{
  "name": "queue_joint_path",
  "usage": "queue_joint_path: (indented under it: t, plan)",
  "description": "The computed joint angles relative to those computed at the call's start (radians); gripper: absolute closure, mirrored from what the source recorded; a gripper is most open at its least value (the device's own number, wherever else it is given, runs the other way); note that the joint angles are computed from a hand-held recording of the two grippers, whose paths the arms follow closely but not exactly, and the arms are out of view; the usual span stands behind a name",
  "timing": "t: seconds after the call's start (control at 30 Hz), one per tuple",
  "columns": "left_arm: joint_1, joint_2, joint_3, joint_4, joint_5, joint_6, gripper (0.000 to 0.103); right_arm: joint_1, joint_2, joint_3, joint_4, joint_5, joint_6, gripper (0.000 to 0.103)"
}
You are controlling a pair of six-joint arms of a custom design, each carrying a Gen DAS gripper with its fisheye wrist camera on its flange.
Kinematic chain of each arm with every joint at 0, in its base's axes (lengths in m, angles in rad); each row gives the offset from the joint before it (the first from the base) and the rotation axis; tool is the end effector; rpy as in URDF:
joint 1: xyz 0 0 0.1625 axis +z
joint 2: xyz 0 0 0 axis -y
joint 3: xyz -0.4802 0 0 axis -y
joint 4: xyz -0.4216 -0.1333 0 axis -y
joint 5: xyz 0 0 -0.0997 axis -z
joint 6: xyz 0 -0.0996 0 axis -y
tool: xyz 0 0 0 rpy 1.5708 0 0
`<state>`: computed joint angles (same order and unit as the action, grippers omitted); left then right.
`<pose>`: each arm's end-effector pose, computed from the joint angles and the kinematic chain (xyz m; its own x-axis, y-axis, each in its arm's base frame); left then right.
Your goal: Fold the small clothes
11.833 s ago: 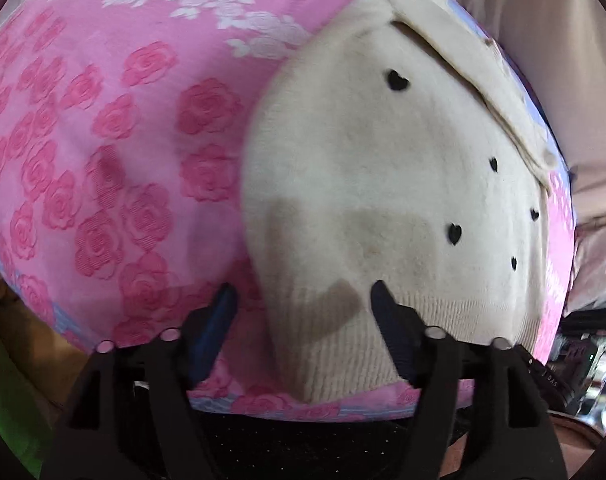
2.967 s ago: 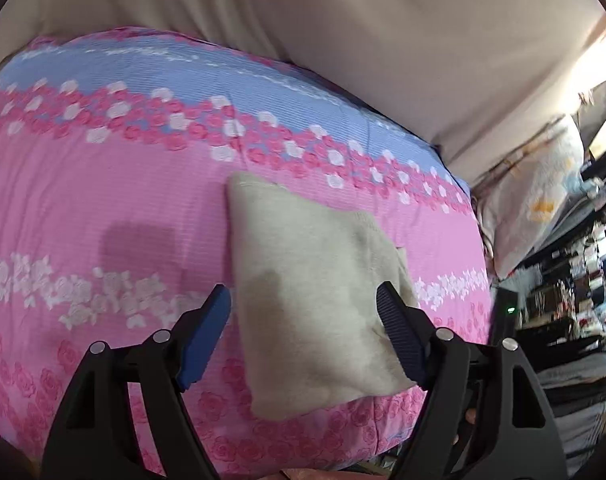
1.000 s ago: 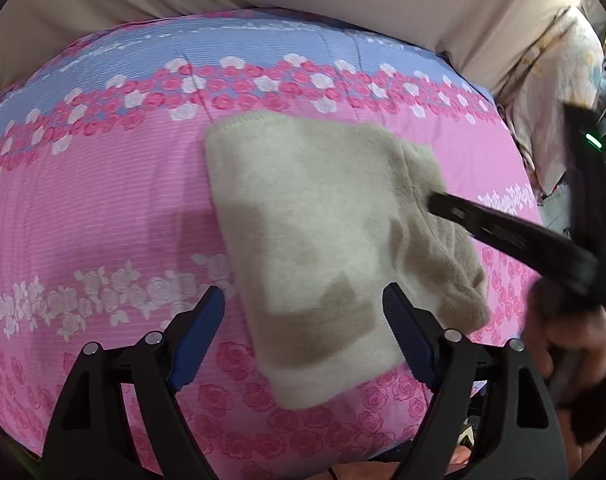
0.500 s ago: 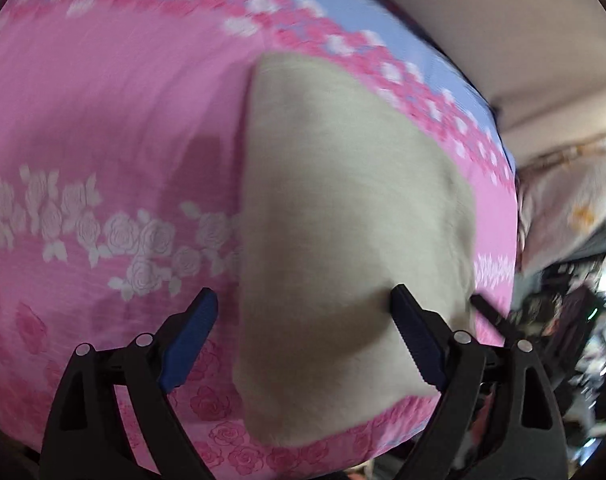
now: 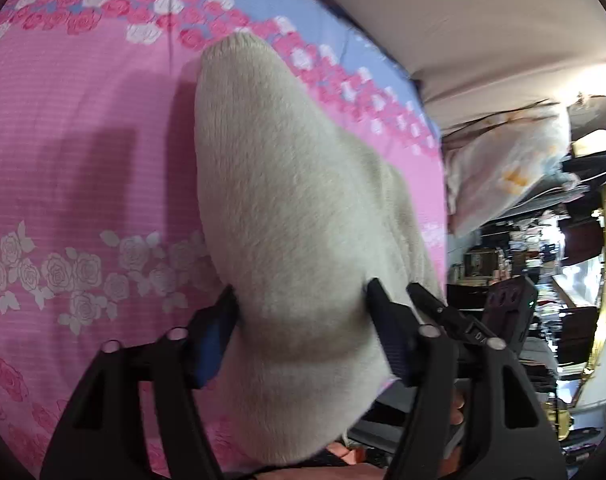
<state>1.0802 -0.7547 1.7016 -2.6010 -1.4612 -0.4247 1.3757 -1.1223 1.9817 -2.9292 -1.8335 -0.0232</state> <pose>-0.2044 -0.6886 0.0589 -0.9962 0.0572 -0.0650 0.0648 0.9906 -0.1207 -0.0142 -0.6262 0.2391 -0.9270 0.2891 0.2391 0.1488 0.8683 -0.4731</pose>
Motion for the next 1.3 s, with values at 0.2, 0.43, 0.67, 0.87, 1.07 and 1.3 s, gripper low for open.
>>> queue_joint_path:
  t: [0.2, 0.43, 0.67, 0.87, 1.07, 1.3]
  plan:
    - [0.029, 0.029, 0.026, -0.016, 0.065, -0.12, 0.013, -0.052, 0.04, -0.004, -0.022, 0.047, 0.033, 0.027]
    - [0.034, 0.078, -0.038, 0.007, -0.04, -0.152, 0.049, -0.032, 0.026, -0.012, -0.028, 0.064, 0.039, 0.064]
    - [-0.094, 0.018, -0.113, -0.007, -0.01, 0.092, 0.06, 0.131, -0.064, -0.019, -0.193, 0.013, -0.078, 0.067]
    - [-0.194, -0.058, -0.178, -0.092, 0.021, 0.277, 0.06, 0.28, -0.093, -0.091, -0.377, 0.033, -0.234, 0.066]
    - [-0.265, -0.168, -0.191, -0.203, 0.048, 0.444, 0.06, 0.389, -0.081, -0.158, -0.481, 0.151, -0.353, 0.065]
    - [-0.279, -0.29, -0.15, -0.28, 0.09, 0.548, 0.059, 0.452, -0.018, -0.237, -0.449, 0.282, -0.37, 0.065]
